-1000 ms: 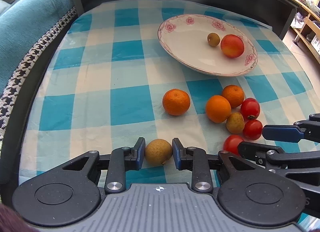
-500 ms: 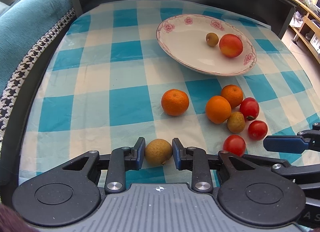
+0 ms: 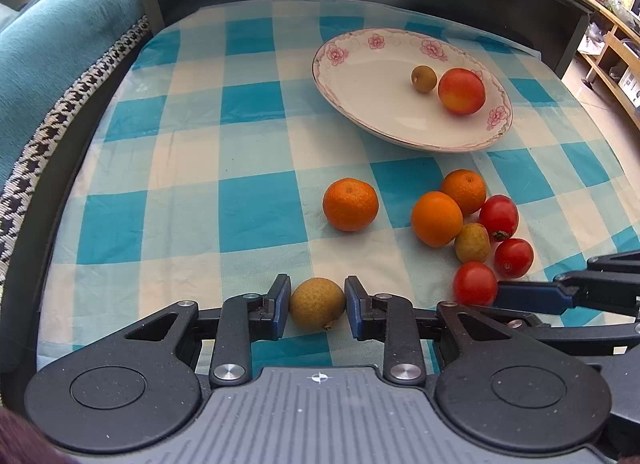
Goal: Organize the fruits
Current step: 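Grasp a red cherry tomato with the right gripper while the left gripper holds the brown fruit, then carry the brown fruit and cherry tomato in both grippers over the bowl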
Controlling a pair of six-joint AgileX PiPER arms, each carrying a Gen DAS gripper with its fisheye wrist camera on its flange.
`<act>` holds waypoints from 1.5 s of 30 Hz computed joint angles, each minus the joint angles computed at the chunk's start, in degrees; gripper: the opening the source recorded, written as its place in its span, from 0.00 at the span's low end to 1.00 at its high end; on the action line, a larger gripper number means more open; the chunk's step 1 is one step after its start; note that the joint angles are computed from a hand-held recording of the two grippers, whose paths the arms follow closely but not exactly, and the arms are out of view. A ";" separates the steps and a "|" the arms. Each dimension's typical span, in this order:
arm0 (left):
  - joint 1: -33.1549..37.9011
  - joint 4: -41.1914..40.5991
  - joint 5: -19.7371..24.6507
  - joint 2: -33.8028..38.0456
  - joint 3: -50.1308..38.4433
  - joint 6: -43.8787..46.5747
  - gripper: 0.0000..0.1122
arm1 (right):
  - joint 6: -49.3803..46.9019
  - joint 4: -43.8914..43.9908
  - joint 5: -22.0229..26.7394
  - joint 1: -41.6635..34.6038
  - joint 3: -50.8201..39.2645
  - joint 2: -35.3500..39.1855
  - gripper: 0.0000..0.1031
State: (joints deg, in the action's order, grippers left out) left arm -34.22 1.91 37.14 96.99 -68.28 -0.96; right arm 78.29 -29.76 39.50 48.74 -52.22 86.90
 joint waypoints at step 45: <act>-0.29 -0.64 0.93 -1.82 1.30 0.00 0.32 | 6.16 -5.36 -3.10 0.54 4.37 -2.98 0.28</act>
State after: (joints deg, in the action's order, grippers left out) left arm -34.51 1.27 38.07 95.16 -66.98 -0.96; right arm 84.46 -35.12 36.40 49.28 -47.85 83.93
